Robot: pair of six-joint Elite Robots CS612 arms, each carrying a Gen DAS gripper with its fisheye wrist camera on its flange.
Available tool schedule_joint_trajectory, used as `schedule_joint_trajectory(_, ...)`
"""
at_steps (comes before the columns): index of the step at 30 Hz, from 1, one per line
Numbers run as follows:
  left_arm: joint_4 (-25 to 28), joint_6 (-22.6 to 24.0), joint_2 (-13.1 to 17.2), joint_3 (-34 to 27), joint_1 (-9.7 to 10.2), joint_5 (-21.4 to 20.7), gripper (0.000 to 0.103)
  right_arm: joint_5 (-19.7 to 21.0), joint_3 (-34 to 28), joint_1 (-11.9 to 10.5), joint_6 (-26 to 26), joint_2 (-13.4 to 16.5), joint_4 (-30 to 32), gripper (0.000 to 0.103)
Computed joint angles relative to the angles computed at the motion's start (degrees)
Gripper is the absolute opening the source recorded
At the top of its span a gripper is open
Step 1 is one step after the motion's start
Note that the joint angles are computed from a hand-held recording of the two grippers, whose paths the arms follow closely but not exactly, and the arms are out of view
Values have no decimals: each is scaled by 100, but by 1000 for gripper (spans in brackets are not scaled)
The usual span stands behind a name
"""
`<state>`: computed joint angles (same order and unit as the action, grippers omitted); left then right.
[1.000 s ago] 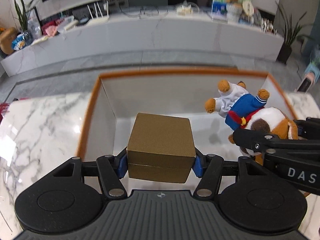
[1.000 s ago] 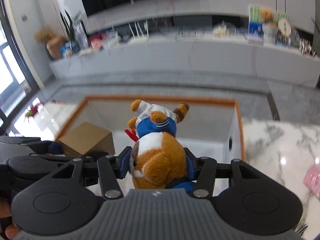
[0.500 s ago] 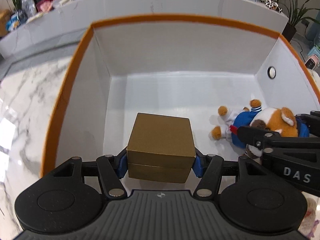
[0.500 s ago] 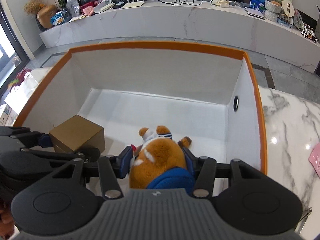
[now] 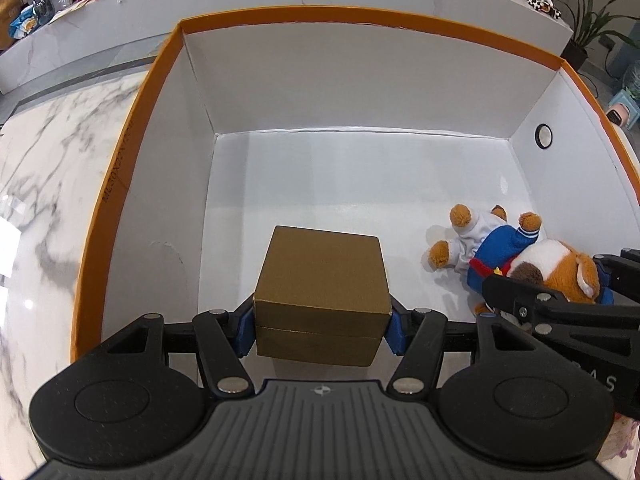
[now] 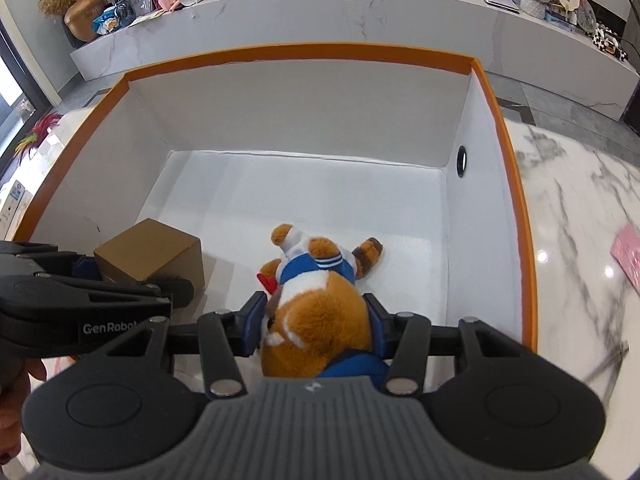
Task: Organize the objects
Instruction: 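Lower the dog plush into the orange box and open the right tool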
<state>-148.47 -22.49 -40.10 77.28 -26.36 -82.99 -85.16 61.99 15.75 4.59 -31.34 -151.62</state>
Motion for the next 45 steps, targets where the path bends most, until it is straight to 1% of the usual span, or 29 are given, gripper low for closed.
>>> schedule_joint_trajectory(5,-171,20,-131,292,-54,87,70,-97,467,56,38,-234,-244,53)
schedule_joint_trajectory(9,-296,26,-235,513,-95,172,70,-94,818,69,267,-383,-590,53)
schedule_joint_trajectory(11,-383,0,-264,592,-117,258,70,-118,992,81,373,-431,-859,53)
schedule_joint_trajectory(14,-468,-19,-285,653,-170,474,70,-321,1150,115,486,-467,-1155,53)
schedule_joint_trajectory(15,-496,-18,-284,660,-173,498,70,-259,1185,107,441,-481,-1180,53)
schedule_joint_trajectory(18,-605,-15,-285,700,-177,543,70,-299,1263,118,463,-489,-1340,53)
schedule_joint_trajectory(19,-610,-15,-309,729,-205,575,70,-300,1159,140,474,-443,-1300,53)
schedule_joint_trajectory(20,-606,6,-298,713,-199,582,70,-256,1137,80,411,-414,-1327,53)
schedule_joint_trajectory(23,-492,-45,-265,627,-158,517,70,-297,939,117,290,-285,-1345,53)
schedule_joint_trajectory(24,-484,-61,-268,627,-166,530,70,-254,929,109,294,-278,-1348,53)
schedule_joint_trajectory(28,-476,-83,-259,613,-200,644,70,-164,769,113,268,-200,-1262,53)
schedule_joint_trajectory(30,-472,-127,-277,630,-248,768,70,-237,701,132,224,-170,-1271,53)
schedule_joint_trajectory(33,-466,-106,-242,578,-259,871,70,-242,630,125,196,-145,-1188,53)
schedule_joint_trajectory(39,-390,-2,-216,521,-251,876,70,-162,567,91,134,-170,-865,54)
schedule_joint_trajectory(42,-369,32,-215,516,-238,819,70,-222,490,115,35,-154,-701,55)
schedule_joint_trajectory(45,-347,22,-203,495,-232,825,70,-326,565,164,35,-190,-711,57)
